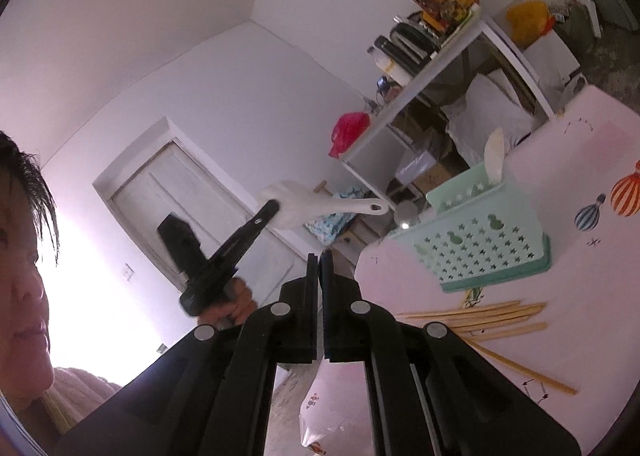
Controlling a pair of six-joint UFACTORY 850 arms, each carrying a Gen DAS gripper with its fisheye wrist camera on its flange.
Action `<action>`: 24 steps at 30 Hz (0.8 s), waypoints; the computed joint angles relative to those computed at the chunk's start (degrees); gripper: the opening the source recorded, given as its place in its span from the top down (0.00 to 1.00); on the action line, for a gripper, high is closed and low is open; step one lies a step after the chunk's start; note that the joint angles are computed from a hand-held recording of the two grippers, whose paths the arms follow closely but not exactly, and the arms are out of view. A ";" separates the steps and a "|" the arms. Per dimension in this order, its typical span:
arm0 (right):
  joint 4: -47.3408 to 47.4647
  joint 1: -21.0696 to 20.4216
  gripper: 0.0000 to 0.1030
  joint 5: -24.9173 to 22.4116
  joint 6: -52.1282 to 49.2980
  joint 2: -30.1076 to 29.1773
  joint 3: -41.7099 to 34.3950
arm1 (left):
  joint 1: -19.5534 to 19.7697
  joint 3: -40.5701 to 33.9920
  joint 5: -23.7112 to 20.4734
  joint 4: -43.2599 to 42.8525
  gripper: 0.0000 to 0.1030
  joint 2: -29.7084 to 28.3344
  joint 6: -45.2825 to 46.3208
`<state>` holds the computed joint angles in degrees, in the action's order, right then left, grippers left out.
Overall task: Organize utensils
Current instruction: 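Lower the paddle into the mint holder and open the left gripper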
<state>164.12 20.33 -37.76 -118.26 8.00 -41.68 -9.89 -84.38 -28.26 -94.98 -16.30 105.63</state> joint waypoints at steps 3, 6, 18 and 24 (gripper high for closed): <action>1.98 0.32 0.98 0.92 -2.68 1.08 0.85 | -3.23 -2.49 7.15 9.13 0.99 -1.97 -3.85; 3.06 0.40 0.98 1.53 -4.15 1.68 1.29 | -4.87 -4.69 10.13 20.29 0.99 -3.98 -12.64; 4.67 0.43 0.98 2.03 -4.93 2.32 2.42 | -4.16 -20.63 -5.77 43.24 0.86 -16.90 -47.44; 5.98 0.49 0.98 3.59 -6.11 2.49 2.10 | -1.88 -17.60 -9.54 32.33 0.60 -16.12 -42.87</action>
